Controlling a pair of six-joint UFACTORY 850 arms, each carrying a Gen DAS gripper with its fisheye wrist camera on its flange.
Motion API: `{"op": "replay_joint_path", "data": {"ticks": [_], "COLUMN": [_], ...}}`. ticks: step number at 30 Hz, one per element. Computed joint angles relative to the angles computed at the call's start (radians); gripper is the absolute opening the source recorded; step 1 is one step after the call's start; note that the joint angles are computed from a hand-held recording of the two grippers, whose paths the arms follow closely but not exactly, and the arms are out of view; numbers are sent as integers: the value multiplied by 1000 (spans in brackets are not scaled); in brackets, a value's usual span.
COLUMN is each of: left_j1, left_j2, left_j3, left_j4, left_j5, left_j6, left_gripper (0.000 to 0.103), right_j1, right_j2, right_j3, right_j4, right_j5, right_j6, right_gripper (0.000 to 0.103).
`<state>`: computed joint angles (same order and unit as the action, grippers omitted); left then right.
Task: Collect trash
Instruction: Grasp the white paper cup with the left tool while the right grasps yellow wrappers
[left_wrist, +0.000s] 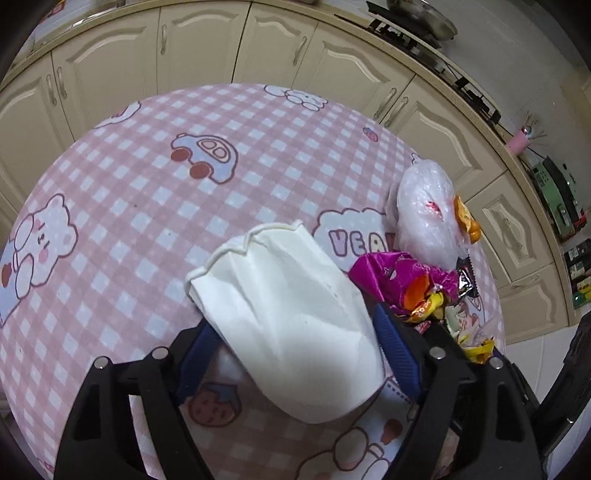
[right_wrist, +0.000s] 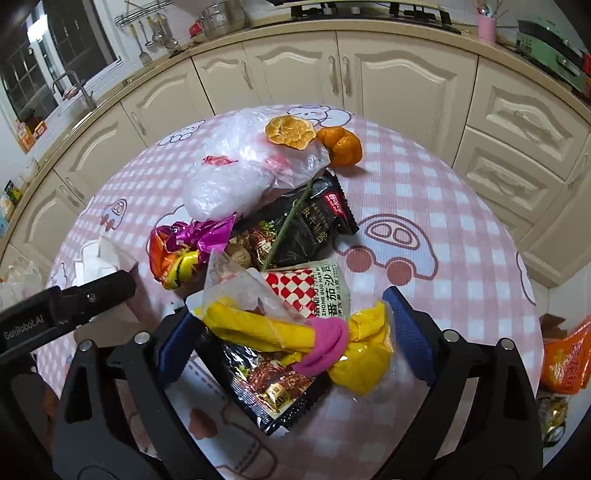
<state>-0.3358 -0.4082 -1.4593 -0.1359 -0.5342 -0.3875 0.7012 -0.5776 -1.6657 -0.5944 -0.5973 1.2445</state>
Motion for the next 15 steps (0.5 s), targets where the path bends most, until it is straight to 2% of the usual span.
{"op": "replay_joint_path", "data": {"ticks": [2, 4, 12, 15], "left_j1": [-1, -6, -2, -13], "left_j2": [6, 15, 67, 101], "left_j3": [5, 11, 66, 101], "left_j4": [7, 36, 6, 53], "left_j5": [8, 15, 18, 31], "left_j6": [14, 1, 43, 13], "left_gripper": [69, 65, 63, 63], "right_j1": [6, 5, 21, 33], "right_j2": [12, 35, 120, 153], "right_j3": [19, 49, 156, 193], "right_j4": [-34, -30, -95, -134], "right_j5": [12, 35, 55, 45], "right_j6": [30, 51, 182, 235], "right_gripper": [73, 70, 67, 67]}}
